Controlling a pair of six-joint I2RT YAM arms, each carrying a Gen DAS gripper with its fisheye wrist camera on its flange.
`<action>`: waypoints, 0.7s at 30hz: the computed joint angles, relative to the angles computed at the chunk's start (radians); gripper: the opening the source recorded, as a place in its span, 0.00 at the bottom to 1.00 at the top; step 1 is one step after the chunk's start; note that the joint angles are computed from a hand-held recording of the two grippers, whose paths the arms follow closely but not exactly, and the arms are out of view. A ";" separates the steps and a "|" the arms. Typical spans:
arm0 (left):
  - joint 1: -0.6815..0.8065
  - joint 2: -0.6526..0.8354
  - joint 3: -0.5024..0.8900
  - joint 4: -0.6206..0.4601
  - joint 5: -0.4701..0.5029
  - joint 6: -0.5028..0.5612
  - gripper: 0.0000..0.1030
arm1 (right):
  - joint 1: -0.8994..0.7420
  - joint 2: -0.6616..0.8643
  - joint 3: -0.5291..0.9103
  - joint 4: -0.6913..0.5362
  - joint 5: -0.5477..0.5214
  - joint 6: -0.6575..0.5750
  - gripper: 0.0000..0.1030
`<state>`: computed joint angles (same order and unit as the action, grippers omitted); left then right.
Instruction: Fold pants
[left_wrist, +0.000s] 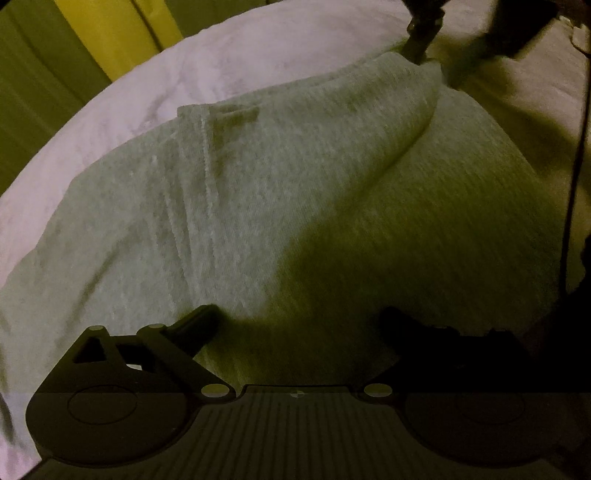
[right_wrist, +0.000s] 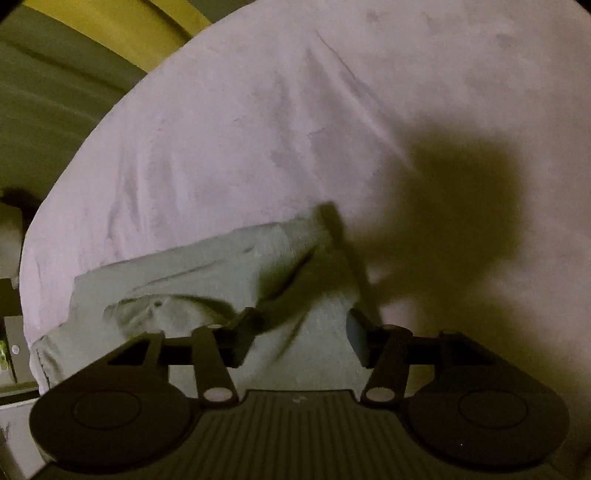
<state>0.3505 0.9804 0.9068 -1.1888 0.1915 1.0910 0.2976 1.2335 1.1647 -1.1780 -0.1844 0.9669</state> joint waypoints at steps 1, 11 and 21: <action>-0.002 -0.002 -0.003 0.003 -0.001 0.001 0.99 | -0.004 0.005 0.001 0.015 -0.003 0.008 0.29; -0.002 0.005 -0.020 0.028 0.006 0.004 1.00 | -0.138 0.164 0.016 0.043 -0.164 -0.011 0.18; 0.030 0.008 -0.017 0.022 0.021 0.022 1.00 | 0.014 -0.166 -0.073 0.189 0.183 0.071 0.00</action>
<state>0.3801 0.9886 0.8895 -1.1668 0.2121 1.1131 0.3116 1.0670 1.0913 -0.9890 -0.0014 1.0374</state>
